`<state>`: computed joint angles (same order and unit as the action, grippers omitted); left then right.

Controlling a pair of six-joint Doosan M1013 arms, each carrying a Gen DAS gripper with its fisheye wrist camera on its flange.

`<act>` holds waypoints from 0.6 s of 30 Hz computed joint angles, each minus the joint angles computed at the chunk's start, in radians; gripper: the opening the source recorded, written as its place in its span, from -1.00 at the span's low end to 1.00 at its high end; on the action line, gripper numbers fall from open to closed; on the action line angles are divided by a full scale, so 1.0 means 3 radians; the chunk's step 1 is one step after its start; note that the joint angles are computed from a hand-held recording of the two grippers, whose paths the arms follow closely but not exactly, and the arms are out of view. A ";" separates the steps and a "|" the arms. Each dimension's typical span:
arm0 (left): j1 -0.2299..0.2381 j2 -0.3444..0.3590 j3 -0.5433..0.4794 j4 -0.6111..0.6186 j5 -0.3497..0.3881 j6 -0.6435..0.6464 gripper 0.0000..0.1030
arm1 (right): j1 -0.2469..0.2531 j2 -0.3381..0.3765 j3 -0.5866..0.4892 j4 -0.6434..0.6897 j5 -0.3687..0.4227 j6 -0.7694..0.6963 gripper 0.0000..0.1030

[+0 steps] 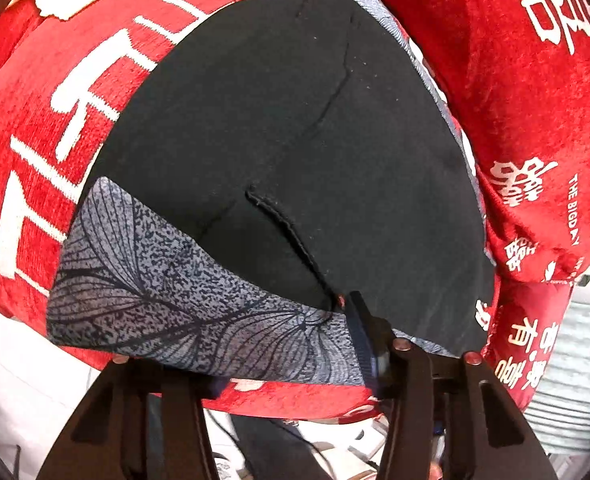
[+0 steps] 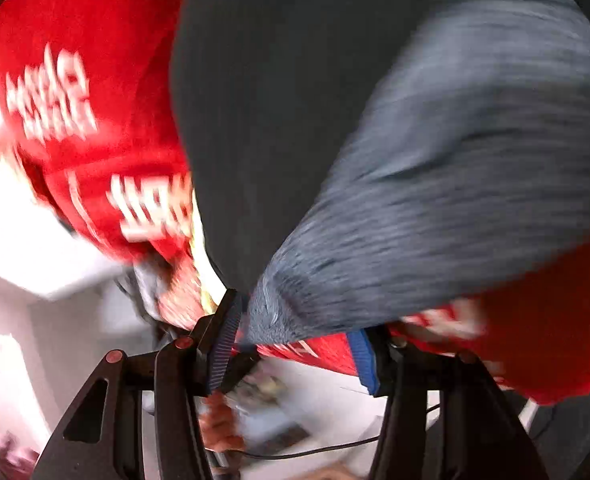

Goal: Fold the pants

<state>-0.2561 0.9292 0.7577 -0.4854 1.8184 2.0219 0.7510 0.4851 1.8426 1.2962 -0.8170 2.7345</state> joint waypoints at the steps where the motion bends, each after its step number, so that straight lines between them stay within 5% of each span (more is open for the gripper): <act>1: -0.0005 -0.0004 0.0005 0.0017 -0.0007 0.0034 -0.04 | 0.0078 0.0034 0.0014 0.0094 -0.0275 0.0215 0.01; 3: -0.0027 -0.0022 0.0027 0.0070 -0.0046 0.0089 -0.07 | 0.0202 0.0076 0.0013 0.0368 -0.0665 0.0440 -0.02; 5: -0.0065 -0.0062 0.0083 0.0181 -0.0130 0.0119 -0.20 | 0.0253 0.0016 0.0045 0.0698 -0.0636 0.0387 -0.88; 12: -0.0107 -0.0082 -0.0159 0.0131 -0.0043 -0.0090 -0.36 | -0.0152 -0.0660 0.0355 0.0562 0.0482 -0.1030 -0.88; 15: -0.0180 -0.0110 -0.0328 -0.0007 -0.0143 -0.0080 -0.36 | -0.0461 -0.0948 0.0442 0.0515 0.1008 -0.1757 -0.88; 18: -0.0298 0.0010 -0.0650 -0.0080 -0.0196 -0.0175 -0.36 | -0.0772 -0.1092 0.0524 0.0200 0.1387 -0.1855 -0.88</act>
<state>-0.3454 0.9321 0.5626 -0.5096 1.7597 1.9695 0.5194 0.1576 1.9999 1.3561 -0.4010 2.1780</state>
